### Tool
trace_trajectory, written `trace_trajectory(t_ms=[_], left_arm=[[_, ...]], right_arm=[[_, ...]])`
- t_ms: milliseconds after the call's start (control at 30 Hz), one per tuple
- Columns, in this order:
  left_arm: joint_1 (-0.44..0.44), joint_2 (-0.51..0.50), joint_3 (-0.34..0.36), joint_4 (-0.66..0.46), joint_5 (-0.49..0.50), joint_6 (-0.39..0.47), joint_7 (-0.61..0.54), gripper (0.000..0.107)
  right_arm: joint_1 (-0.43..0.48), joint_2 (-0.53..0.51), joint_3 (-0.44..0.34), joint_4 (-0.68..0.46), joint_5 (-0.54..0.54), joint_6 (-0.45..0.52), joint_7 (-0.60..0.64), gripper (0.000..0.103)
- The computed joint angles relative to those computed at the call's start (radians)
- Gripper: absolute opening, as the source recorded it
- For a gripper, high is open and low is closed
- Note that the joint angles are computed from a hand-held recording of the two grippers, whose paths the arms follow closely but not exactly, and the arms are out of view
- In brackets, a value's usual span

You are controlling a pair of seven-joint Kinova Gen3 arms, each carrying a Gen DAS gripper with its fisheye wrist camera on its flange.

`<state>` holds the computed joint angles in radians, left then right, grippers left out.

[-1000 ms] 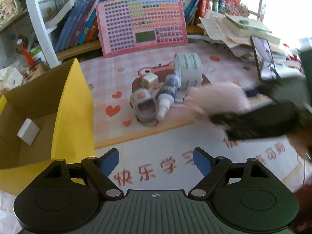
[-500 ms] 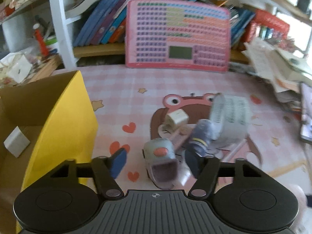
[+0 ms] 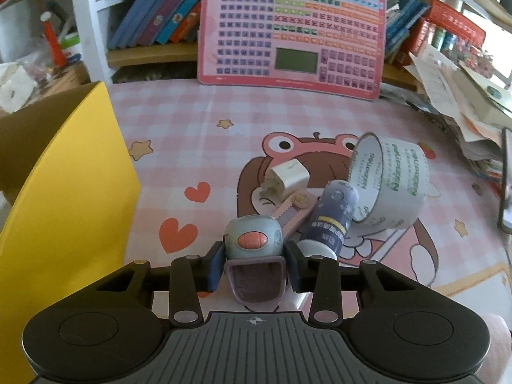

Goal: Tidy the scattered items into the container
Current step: 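Lift the pink pig with the right tool while the left tool grasps the grey toy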

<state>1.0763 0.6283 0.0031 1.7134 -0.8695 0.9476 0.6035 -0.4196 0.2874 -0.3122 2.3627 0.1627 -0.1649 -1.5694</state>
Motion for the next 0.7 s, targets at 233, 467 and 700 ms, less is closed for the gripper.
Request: trace_trajectory(t_ms=[233, 467, 700], left_arm=[[0.058, -0.040, 0.018, 0.040, -0.070, 0.049, 0.060, 0.038], [0.093, -0.087, 0.071, 0.074, -0.089, 0.073, 0.129, 0.038], [0.149, -0.124, 0.130, 0.104, -0.105, 0.124, 0.188, 0.038]], right_arm=[[-0.041, -0.007, 0.030, -0.001, -0.036, 0.002, 0.001, 0.068], [-0.075, -0.022, 0.052, 0.022, -0.062, -0.019, 0.007, 0.068], [-0.163, -0.057, 0.116, 0.074, -0.143, -0.061, 0.066, 0.067]])
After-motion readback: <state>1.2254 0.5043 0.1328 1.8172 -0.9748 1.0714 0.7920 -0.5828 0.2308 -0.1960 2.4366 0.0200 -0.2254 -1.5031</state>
